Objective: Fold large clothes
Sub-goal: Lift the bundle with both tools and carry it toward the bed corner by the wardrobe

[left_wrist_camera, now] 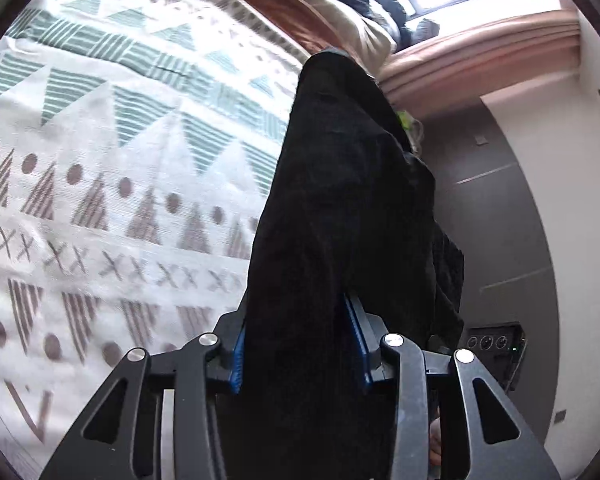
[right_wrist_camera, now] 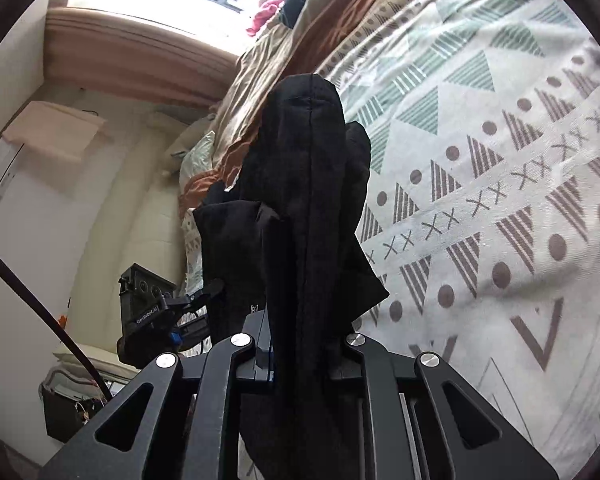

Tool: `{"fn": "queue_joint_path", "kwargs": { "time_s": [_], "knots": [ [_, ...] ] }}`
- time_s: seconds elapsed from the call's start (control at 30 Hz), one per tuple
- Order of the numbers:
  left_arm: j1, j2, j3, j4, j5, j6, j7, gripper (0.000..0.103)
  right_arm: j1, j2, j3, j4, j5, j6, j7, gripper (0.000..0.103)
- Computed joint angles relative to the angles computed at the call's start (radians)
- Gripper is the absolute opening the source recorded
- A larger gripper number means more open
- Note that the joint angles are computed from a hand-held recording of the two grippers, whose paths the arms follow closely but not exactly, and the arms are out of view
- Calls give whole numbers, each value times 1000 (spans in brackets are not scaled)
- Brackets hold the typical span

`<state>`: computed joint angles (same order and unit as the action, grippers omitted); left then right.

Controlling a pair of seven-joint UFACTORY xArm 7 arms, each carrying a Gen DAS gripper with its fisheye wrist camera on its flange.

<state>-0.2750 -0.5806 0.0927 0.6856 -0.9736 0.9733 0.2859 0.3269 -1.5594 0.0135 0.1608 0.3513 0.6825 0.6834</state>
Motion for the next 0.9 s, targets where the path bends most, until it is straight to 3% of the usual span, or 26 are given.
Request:
{"fn": "queue_joint_path", "kwargs": {
  "time_s": [0.33,0.53,0.9],
  "knots": [
    [-120,-134,-80,0,-91,-25,-90,41,-145,-212,21,255,-113,441,40,12],
    [-245,-114,-159,68,-154,-84,-134,41,-234,-251,-25,500,-204,721,8,12],
    [-431,38,-291,245,-229,-212,-158,42,-336,-138,-98,963,-337,1086,-91,12]
  ]
}}
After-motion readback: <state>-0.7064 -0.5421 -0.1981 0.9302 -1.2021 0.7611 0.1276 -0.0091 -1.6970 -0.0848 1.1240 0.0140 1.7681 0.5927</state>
